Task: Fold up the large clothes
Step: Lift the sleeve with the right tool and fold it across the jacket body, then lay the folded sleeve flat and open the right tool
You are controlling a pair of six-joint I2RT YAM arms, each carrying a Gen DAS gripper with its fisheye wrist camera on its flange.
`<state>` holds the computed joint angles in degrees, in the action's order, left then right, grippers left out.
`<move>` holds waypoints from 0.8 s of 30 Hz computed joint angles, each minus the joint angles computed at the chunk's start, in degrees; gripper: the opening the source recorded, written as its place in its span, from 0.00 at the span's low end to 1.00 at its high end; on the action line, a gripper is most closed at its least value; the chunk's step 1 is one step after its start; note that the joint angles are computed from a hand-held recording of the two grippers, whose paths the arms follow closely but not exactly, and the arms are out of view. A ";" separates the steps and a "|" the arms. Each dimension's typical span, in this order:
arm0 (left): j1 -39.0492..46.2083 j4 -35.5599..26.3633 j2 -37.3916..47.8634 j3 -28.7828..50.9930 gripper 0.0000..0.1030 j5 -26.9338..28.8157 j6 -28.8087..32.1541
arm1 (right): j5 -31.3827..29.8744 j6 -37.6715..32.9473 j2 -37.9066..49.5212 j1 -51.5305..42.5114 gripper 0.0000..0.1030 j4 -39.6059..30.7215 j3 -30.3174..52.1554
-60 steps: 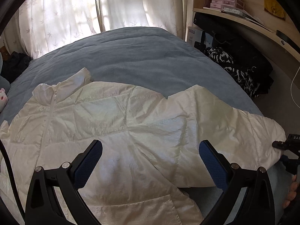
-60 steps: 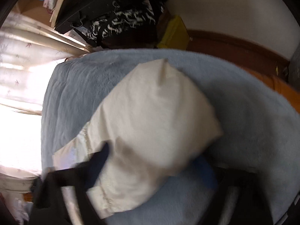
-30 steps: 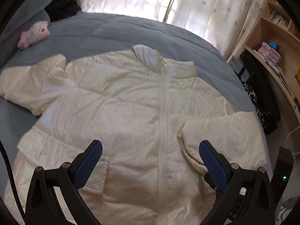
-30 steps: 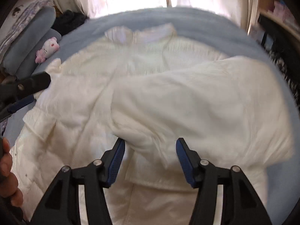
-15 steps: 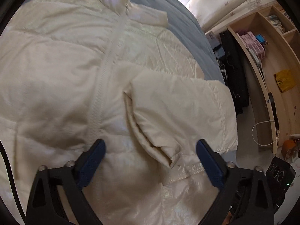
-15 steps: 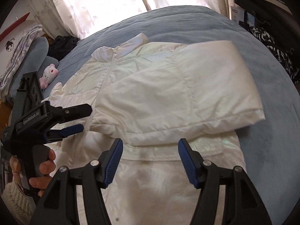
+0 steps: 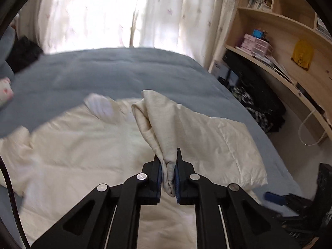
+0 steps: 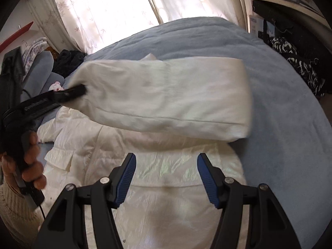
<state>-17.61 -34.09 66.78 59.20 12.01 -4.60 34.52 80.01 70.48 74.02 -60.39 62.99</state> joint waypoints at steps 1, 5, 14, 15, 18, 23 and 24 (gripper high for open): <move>1.51 0.28 0.21 0.17 0.08 -1.32 1.22 | 0.42 -0.14 -0.38 -0.40 0.60 -0.76 0.28; 8.03 3.05 4.68 -2.71 0.11 -6.02 3.96 | -1.08 -1.30 -2.98 -4.40 0.61 -1.51 -1.67; 21.06 2.93 20.16 -1.66 0.60 4.16 1.56 | -18.98 -15.11 -10.07 -26.45 0.67 12.16 -12.77; 21.43 3.24 20.86 -1.21 0.71 5.07 1.19 | -20.75 -17.05 -9.96 -29.44 0.67 13.57 -12.92; 23.07 3.26 24.83 1.30 0.77 7.76 3.02 | -27.06 -23.14 -7.95 -39.15 0.68 20.10 -13.38; 22.04 2.74 31.53 6.52 0.77 7.37 3.72 | -36.54 -27.63 1.72 -52.59 0.68 31.84 -14.00; 21.74 3.24 31.91 6.84 0.68 7.55 3.80 | -38.54 -27.64 3.71 -54.46 0.68 34.34 -14.48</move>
